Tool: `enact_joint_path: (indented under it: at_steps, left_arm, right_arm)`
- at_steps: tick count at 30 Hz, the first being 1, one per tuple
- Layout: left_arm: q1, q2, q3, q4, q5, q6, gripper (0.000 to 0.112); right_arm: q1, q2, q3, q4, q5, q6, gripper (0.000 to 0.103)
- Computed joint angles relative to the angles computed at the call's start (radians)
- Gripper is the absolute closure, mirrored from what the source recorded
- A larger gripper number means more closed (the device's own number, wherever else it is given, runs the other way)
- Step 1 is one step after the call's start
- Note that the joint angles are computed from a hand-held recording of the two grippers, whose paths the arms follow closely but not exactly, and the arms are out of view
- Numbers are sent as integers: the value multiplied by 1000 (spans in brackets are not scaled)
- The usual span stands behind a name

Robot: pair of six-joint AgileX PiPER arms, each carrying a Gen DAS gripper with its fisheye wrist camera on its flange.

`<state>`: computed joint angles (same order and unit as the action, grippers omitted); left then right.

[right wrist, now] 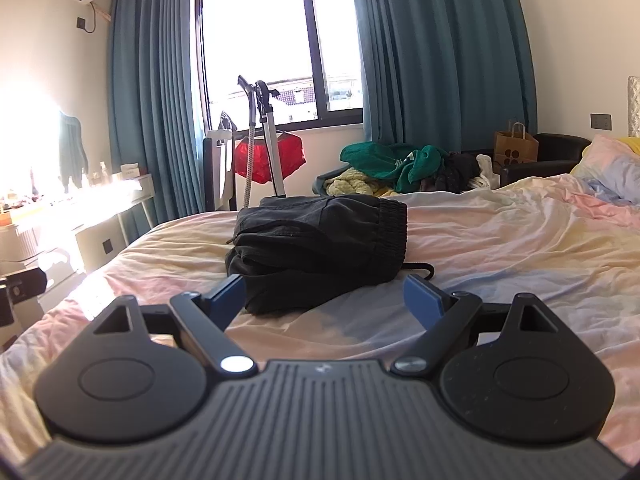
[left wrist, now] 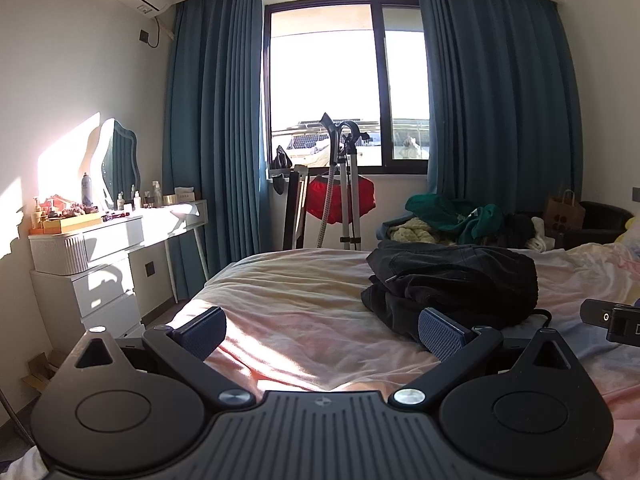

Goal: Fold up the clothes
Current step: 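Move both tools toward the black sweatpants on the bed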

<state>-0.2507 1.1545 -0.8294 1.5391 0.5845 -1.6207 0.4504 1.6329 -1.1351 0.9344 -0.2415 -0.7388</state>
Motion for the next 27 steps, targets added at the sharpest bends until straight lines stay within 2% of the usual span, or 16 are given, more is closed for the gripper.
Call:
enact_joint_path:
  at_steps: [5,10,12,14,18,22,27]
  left_arm:
    - [9,-13,20,56,2,-49,9]
    - [12,15,-16,-14,-9,22,9]
    - [72,32,-24,9,-89,-17,9]
    - [101,30,-22,6,-124,-17,9]
    - [98,50,-23,39,-76,-38,9]
    - [135,62,-27,35,-120,-40,9]
    - [89,106,-41,47,-22,-66,9]
  right_arm:
    - [2,-2,5,-18,-8,18,16]
    - [3,-4,10,-39,-17,39,16]
    - [3,-5,12,-46,-20,46,16]
    - [4,-5,14,-53,-24,53,16]
    - [3,-7,16,-56,-23,60,16]
    - [-4,-13,20,-82,-14,91,16]
    - [-2,-6,12,-74,-21,87,16]
